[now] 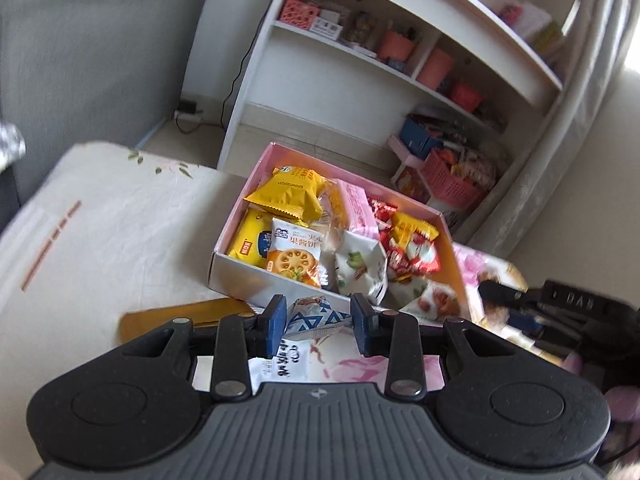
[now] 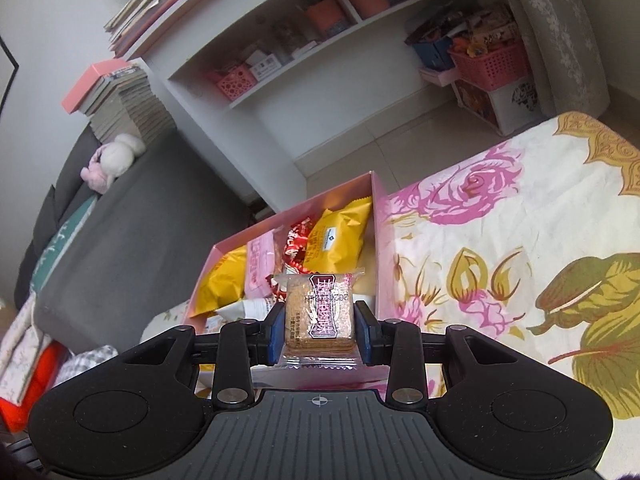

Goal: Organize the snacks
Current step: 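Carry the blue-white candy and brown cake over the pink box with both tools, then open both tools to drop the candy and cake into the box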

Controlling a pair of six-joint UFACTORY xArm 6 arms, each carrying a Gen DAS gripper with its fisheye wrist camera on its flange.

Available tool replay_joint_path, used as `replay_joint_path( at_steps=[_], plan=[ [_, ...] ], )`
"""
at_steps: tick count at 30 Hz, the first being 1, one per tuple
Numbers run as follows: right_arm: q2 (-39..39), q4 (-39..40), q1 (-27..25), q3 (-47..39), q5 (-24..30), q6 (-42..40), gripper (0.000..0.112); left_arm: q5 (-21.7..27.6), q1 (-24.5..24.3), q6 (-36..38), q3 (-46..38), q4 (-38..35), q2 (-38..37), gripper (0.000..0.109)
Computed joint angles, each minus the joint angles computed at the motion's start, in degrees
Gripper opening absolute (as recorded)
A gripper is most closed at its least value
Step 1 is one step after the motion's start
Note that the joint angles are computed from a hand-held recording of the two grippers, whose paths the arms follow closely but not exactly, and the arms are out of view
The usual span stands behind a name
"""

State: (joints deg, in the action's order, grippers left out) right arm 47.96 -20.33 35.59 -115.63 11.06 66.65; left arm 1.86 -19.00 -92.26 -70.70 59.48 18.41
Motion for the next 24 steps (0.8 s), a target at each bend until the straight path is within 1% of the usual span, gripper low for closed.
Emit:
replay_joint_path(
  at_steps=[1,2,3,5,9,12,15,18,21,22,23,24],
  plan=[
    [0.06,0.76,-0.09,-0.03,-0.49,-0.72,0.034,0.01,0.06,0.88,0.02,-1.41,0.10,0.032],
    [0.39,1.24,-0.19,-0.63,-0.52,-1.65,0.034,0.43,0.01,3.45,-0.39,-3.94,0.50,0.032],
    [0.86,1.19,-0.27,-1.56,-0.16,-2.25,0.034,1.22,-0.05,4.14,-1.16,-4.33,0.80,0.032],
    [2.23,1.05,-0.40,-4.04,0.97,-1.99,0.034,1.84,0.11,3.65,-3.80,-3.04,2.26,0.032],
    [4.97,5.73,-0.56,-7.84,1.42,-4.92,0.034,2.42,-0.37,4.08,-8.88,-2.80,5.69,0.032],
    [7.24,5.28,-0.61,-11.69,3.17,-5.45,0.035,3.21,-0.83,5.02,-12.55,-2.55,8.34,0.032],
    [8.57,6.06,-0.85,-13.58,3.65,-5.78,0.035,3.78,-1.04,3.05,-15.71,0.05,10.61,0.032],
    [8.88,5.53,-1.00,-13.81,3.61,-4.98,0.037,3.73,-0.94,0.11,-17.92,2.81,12.37,0.033],
    [8.57,5.71,-0.93,-13.42,3.69,-5.80,0.038,5.37,-1.45,4.35,-18.43,-2.42,13.09,0.046],
    [8.45,5.40,-0.89,-13.39,3.82,-5.78,0.038,5.97,-1.58,4.12,-18.35,-2.32,12.91,0.051],
    [8.31,5.19,-0.86,-13.37,3.94,-5.79,0.042,6.37,-1.63,3.29,-18.14,-1.31,12.64,0.054],
    [8.10,5.05,-0.81,-13.09,3.62,-5.71,0.048,6.84,-1.67,2.19,-17.91,0.09,12.28,0.059]
  ],
)
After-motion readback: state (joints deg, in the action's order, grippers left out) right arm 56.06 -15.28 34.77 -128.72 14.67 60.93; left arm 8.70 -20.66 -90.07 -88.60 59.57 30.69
